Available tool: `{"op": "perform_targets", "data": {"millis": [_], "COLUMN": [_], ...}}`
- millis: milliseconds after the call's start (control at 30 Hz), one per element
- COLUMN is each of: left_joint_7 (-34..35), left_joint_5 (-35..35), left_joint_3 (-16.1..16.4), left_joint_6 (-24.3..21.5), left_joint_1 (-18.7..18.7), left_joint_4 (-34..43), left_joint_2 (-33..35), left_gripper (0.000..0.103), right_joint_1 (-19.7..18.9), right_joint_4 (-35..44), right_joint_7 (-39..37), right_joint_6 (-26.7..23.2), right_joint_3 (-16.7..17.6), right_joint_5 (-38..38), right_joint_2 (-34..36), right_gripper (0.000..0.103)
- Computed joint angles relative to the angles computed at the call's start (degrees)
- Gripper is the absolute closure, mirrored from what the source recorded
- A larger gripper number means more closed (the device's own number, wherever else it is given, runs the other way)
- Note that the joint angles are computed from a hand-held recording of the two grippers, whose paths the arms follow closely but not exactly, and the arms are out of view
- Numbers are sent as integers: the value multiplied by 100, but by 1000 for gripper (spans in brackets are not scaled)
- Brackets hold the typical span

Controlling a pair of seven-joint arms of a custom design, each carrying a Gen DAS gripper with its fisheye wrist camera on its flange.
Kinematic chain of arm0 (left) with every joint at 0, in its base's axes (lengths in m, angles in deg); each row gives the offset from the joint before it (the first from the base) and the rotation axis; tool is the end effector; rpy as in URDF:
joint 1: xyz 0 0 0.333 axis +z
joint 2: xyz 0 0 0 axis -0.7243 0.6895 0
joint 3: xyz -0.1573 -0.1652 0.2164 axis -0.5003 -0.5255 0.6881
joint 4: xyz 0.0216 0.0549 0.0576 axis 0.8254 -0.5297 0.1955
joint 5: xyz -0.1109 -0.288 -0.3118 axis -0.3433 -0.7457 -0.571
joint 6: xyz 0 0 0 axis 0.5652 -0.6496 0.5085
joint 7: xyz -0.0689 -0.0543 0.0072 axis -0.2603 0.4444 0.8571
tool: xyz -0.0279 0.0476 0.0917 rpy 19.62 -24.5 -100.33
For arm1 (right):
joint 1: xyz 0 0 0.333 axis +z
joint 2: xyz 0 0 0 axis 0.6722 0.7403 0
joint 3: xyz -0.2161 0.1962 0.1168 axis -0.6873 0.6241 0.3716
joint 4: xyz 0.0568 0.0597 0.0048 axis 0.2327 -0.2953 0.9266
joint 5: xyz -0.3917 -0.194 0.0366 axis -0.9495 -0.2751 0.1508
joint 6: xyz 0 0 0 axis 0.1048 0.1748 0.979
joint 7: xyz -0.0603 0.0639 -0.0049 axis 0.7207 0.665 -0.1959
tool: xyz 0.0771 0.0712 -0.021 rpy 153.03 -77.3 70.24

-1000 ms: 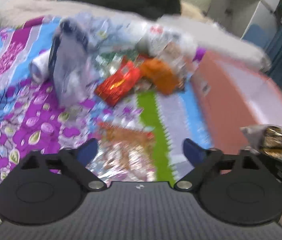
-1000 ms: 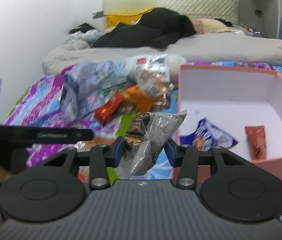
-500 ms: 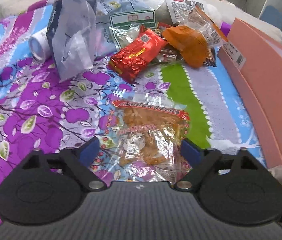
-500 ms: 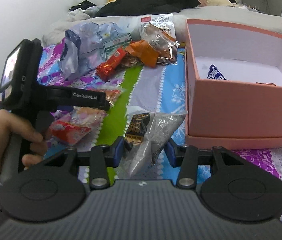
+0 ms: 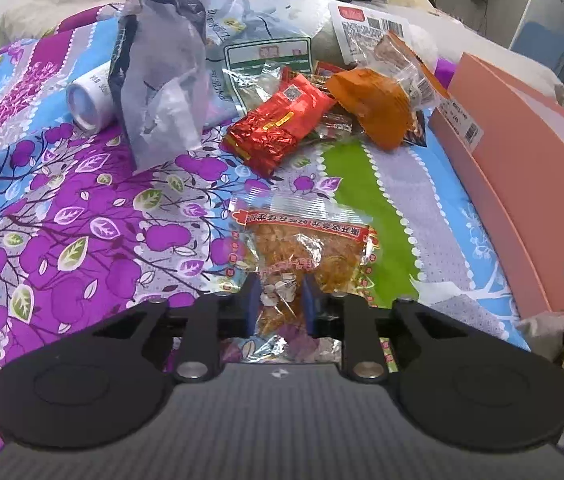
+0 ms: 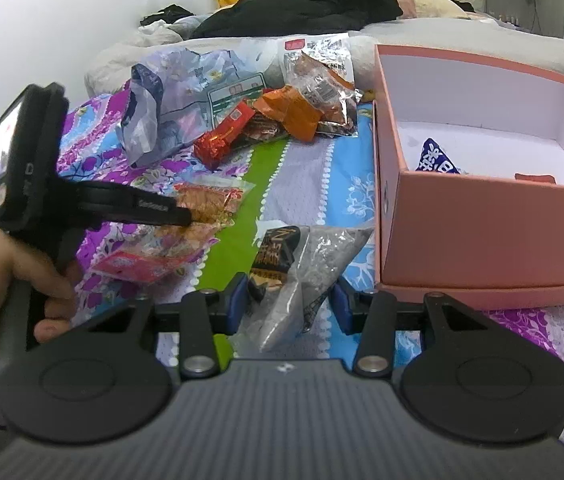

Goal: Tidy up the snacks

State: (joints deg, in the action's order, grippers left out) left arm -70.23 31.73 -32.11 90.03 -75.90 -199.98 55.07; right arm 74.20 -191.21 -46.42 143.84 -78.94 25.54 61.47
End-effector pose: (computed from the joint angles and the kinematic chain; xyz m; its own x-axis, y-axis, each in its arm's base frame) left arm 0.4425 -0.4328 0.3389 0.4756 -0.8651 0.1597 -0.6308 -0.4619 -0.6235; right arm 0.4667 0.3135 0.4216 0.6649 -0.7342 -0.1370 -0.5732 -0.3840 -0.7239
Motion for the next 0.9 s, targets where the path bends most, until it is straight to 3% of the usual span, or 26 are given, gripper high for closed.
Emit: {"op": "perform_targets", "data": {"millis": [467, 500, 733, 867, 900], "left_joint_7": [-887, -911, -1386, -2124, -2304], "left_joint_5": [146, 128, 181, 190, 223], "left_joint_3": [-294, -328, -469, -479, -487], "left_joint_6": [229, 222, 442, 800, 903], "left_joint_1": [-102, -112, -81, 75, 119], "left_joint_4": [-582, -617, -1027, -1427, -1505], "left_joint_2": [-630, -679, -1066, -1307, -1350], "left_gripper": [97, 102, 101, 99, 92], "right_joint_1": [44, 42, 28, 125, 134], "right_joint_4": [143, 154, 158, 227, 250], "right_joint_7": [-42, -23, 205, -357, -457], "right_joint_6": [-47, -55, -93, -41, -35], "right_joint_3": [86, 99, 186, 212, 231], "right_joint_5": [23, 0, -264, 259, 308], "right_joint_2": [137, 153, 270, 338, 371], "right_gripper": [56, 56, 56, 56, 56]}}
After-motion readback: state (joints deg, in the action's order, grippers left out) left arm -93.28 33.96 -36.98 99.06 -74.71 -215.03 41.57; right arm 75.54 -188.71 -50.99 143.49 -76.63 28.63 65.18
